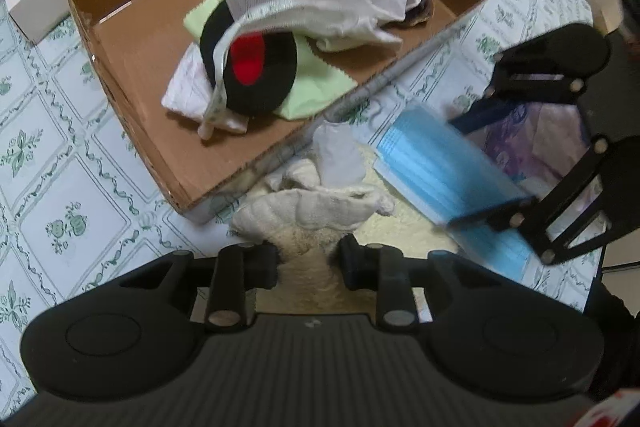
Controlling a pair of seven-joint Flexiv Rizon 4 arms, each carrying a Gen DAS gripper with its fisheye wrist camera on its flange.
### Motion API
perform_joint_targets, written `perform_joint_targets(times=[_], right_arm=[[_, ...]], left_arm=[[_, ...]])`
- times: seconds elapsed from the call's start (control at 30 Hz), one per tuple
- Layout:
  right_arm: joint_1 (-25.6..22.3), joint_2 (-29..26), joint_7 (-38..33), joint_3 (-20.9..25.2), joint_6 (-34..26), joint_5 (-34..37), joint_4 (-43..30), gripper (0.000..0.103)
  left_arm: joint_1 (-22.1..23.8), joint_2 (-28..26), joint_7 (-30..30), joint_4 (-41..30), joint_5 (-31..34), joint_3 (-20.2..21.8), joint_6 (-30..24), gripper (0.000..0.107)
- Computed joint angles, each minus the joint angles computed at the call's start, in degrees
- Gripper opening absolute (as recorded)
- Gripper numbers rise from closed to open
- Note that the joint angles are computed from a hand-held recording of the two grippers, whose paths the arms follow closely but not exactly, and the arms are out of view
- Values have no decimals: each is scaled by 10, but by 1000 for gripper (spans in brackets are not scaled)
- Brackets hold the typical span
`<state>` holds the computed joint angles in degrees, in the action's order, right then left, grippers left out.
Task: Organize soft objects
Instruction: 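Lift the yellow towel with the left gripper while the right gripper grasps the blue mask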
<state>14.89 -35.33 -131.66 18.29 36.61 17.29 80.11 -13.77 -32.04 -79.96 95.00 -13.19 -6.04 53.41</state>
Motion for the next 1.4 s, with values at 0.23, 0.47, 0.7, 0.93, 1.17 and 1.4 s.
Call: perform_joint_targets(times=[0.23, 0.47, 0.7, 0.93, 1.17, 1.4], right_arm=[[17, -4, 32, -11, 0, -17, 2, 62], [24, 0, 42, -11, 21, -39, 21, 41], [13, 12, 40, 2, 54, -29, 39, 2], [-15, 53, 13, 25, 60, 38, 62, 1], [-32, 94, -2, 22, 63, 96, 83, 1], [-43, 119, -9, 16, 59, 153, 85, 1]], left_arm=[[5, 20, 19, 16, -6, -5, 18, 25], [10, 41, 28, 38, -13, -4, 35, 25], [12, 61, 33, 58, -16, -4, 55, 25], [6, 86, 19, 73, -10, 2, 74, 25], [-9, 128, -38, 88, 42, 32, 80, 25], [-14, 186, -119, 115, 113, 56, 69, 25]])
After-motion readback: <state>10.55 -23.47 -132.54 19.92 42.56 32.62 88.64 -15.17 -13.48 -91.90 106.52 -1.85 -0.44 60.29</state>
